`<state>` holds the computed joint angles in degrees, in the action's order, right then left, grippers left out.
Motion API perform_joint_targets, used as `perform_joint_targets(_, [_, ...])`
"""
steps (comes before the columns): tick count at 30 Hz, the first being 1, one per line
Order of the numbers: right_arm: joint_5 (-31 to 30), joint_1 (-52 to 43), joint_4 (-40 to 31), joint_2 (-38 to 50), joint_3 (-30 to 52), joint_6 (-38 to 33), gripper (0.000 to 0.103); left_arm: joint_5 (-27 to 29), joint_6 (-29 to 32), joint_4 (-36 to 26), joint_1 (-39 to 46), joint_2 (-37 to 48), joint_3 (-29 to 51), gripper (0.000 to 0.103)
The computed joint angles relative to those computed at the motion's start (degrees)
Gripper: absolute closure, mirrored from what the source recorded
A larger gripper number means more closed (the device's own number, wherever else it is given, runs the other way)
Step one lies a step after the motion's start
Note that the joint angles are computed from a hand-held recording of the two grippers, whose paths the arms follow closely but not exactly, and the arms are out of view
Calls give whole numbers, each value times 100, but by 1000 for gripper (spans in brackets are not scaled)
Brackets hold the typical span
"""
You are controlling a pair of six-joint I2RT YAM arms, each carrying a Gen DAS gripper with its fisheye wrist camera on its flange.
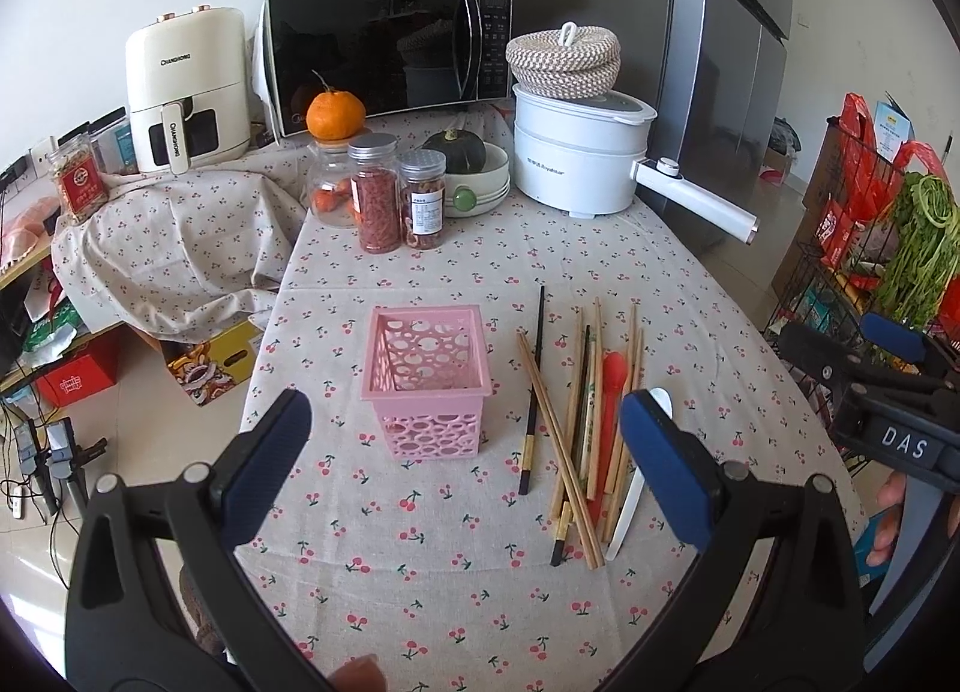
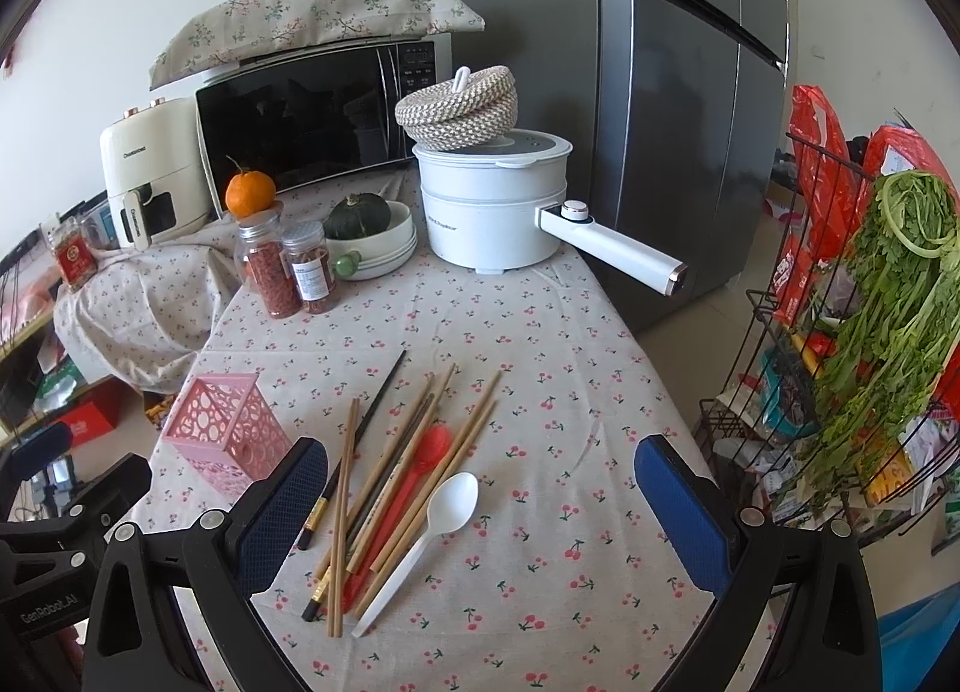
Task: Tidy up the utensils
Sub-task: 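Lower the left tool onto a wooden chopstick pair and close it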
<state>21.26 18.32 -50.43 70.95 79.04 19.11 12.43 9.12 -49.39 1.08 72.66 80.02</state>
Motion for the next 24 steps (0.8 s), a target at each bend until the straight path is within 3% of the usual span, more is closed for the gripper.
perform_joint_targets(9, [-1139,-963,-240,288,114,-94,0,199,357,-1598,-212,1221,1617,1])
perform_joint_targets(14, [-1854,-1554,-323,708,167,-166,0,93,274,-2052,-714,1802,2358,4])
perform_joint_targets(17, [-2248,-1893,-358,1052,344,-167,0,225,48,-2484,-929,2448,3001,20])
perform_joint_targets(19, [-2344,-2044,-341,1293,493,-203,3,303,-111,-2782,-1072,2942,3425,36])
perform_joint_targets(24, [-2745,-2401,-497,1827,793,-341,14,-329,-439,-2817,-1530,3769,3823,59])
